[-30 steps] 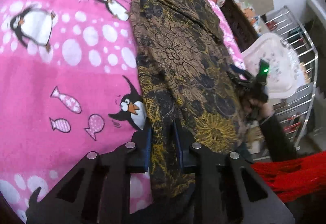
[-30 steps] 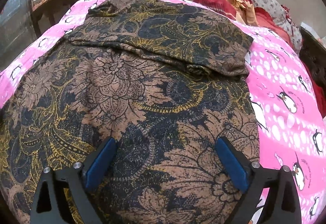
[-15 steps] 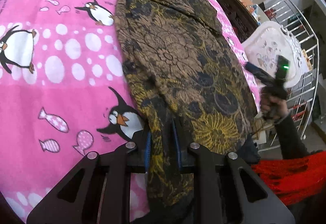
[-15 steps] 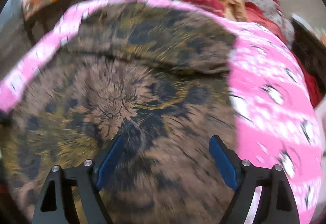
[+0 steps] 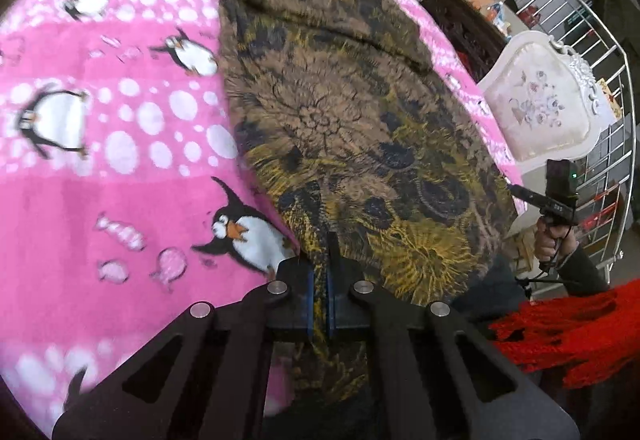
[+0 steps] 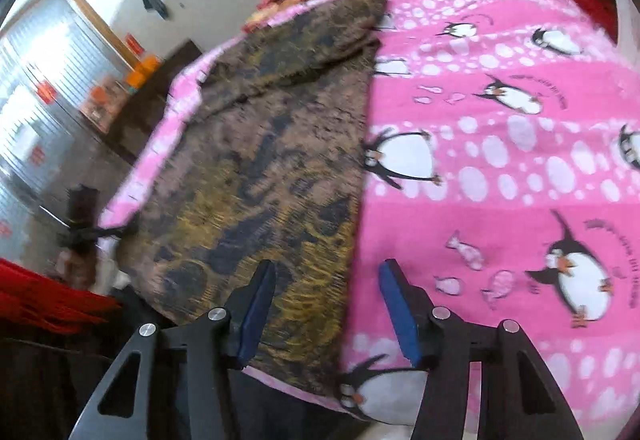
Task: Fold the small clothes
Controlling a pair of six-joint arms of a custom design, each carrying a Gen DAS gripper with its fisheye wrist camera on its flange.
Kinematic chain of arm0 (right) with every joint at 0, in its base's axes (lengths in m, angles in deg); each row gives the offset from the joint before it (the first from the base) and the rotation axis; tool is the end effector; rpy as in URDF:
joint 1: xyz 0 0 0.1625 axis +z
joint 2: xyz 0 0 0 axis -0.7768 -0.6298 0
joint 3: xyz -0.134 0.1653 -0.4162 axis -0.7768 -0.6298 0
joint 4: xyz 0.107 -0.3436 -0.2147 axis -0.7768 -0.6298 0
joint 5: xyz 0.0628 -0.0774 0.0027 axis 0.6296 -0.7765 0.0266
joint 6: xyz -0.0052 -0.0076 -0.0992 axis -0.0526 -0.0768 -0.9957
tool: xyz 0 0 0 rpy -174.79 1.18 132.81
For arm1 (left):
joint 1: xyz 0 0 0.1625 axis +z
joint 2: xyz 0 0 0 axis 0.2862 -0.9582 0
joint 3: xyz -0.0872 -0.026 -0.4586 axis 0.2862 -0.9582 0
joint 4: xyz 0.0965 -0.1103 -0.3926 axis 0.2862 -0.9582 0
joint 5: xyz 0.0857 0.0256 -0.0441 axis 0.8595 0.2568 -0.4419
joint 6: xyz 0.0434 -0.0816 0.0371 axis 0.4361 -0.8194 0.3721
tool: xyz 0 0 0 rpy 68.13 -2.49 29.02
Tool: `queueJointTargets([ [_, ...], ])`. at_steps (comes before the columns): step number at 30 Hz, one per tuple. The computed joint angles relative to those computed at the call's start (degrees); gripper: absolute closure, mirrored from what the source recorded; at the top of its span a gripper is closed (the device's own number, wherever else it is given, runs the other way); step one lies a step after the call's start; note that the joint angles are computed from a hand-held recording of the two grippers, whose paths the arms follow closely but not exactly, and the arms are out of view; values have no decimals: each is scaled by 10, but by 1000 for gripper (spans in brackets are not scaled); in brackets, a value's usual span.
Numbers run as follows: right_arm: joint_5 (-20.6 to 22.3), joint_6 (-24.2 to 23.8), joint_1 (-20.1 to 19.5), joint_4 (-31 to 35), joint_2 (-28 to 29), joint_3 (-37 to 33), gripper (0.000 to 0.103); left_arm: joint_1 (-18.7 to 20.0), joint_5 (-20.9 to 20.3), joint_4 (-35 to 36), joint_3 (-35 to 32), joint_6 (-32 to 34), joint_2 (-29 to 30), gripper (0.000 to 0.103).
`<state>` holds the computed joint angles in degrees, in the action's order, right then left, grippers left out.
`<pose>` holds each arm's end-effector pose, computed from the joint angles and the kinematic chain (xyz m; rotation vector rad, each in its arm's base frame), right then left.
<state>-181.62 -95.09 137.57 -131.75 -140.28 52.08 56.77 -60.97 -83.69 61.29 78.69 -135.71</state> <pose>0.0950 -0.4524 0.2622 0.0765 -2.8019 0.9535 -0.0716 -0.7340 0.2988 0.9511 2.9069 -0.1122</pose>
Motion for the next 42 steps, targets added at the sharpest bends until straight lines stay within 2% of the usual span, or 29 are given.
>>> queueJointTargets([
  [1, 20, -3, -6, 17, -3, -1, 72, 0, -4, -1, 3, 1, -6, 100],
  [3, 20, -11, -12, 48, -4, -2, 73, 2, -8, -7, 9, -3, -14, 100],
  [8, 122, -2, -63, 17, -3, 10, 74, 3, -1, 5, 7, -17, -2, 100],
  [9, 128, -9, -65, 16, 1, 10, 74, -2, 20, 0, 12, -13, 1, 100],
  [11, 126, -17, -62, 12, 1, 10, 84, -4, 26, -5, 16, -11, 2, 100],
  [12, 127, -24, -59, 7, -1, 13, 93, -4, 23, -10, 19, -14, 0, 100],
  [13, 129, -36, -57, 3, -3, 18, 97, -2, 12, -20, 22, -15, -3, 100],
  [15, 130, -47, -43, -12, -1, 19, 99, -1, -4, -42, 30, -11, -14, 100],
  [20, 162, -34, -11, -97, 1, 25, 99, -1, -42, -67, 27, -9, -31, 101],
  [23, 170, -30, 13, -124, -6, 23, 99, -1, -74, -75, 14, -10, -38, 101],
  [27, 148, -19, 55, -181, -20, 31, 99, 3, -121, -55, -7, -9, -51, 101],
  [33, 128, -5, 106, -211, -56, 50, 100, -5, -173, 15, -22, 25, -76, 101],
  [36, 103, 6, 114, -206, -54, 41, 100, -9, -162, -8, -26, 17, -63, 101],
  [39, 103, 22, 83, -209, -39, 18, 100, -15, -103, -58, -56, -23, -19, 101],
  [42, 78, 35, 60, -200, 4, -46, 100, -19, -82, -85, -119, -50, 40, 101],
])
